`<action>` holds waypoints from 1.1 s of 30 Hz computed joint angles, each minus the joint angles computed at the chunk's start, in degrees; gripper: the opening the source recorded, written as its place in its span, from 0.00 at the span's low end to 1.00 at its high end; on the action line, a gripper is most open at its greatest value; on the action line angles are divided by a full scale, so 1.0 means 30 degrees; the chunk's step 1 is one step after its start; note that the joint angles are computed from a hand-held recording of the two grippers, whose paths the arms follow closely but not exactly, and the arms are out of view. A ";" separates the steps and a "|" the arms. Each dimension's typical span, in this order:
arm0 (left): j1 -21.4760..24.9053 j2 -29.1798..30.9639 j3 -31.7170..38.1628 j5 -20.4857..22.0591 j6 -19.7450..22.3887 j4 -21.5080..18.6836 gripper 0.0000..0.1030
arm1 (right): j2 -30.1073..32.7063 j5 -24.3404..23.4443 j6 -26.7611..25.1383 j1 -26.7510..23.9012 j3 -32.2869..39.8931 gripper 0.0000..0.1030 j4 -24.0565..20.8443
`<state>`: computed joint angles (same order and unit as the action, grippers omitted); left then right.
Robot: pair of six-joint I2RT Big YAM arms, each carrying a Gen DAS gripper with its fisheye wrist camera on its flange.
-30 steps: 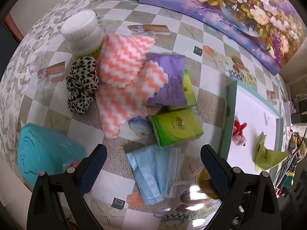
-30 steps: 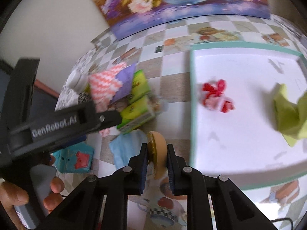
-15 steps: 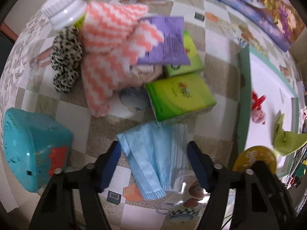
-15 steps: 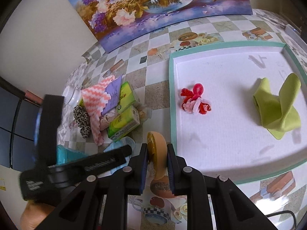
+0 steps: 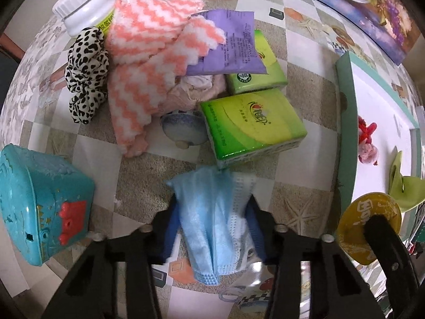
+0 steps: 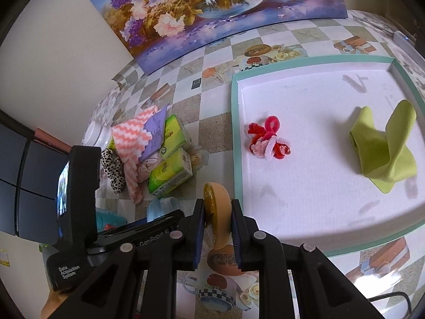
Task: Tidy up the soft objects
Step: 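Carry the mask and sponge into the white tray and open both grippers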
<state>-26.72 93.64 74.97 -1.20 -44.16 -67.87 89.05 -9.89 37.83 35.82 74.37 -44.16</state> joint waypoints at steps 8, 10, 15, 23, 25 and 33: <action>0.0519 -0.1085 -0.0543 0.1574 0.0087 0.0618 0.24 | -0.0019 -0.0061 0.0157 -0.0041 0.0003 0.19 0.0043; 0.0599 -0.1315 -0.0757 0.2046 0.0015 0.0947 0.22 | -0.0048 -0.0119 0.0186 -0.0075 -0.0014 0.19 0.0098; 0.0667 -0.1994 -0.0963 0.2728 -0.0226 0.1580 0.22 | -0.0260 -0.0291 0.0396 -0.0192 -0.0143 0.19 0.0329; 0.0732 -0.3478 -0.0997 0.2033 -0.0658 0.2072 0.22 | -0.0859 -0.0376 0.0701 -0.0394 -0.0423 0.19 0.0997; 0.0811 -0.3857 -0.1028 0.1694 -0.0514 0.2179 0.22 | -0.0958 -0.0332 0.0704 -0.0406 -0.0448 0.19 0.1103; 0.0452 -0.4078 -0.0405 0.0645 -0.0389 0.3061 0.22 | -0.1335 0.0326 0.0752 -0.0736 -0.0635 0.19 0.1339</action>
<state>-25.37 81.40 73.75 0.73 -45.32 -58.69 85.05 -8.91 40.08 33.61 72.47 -40.14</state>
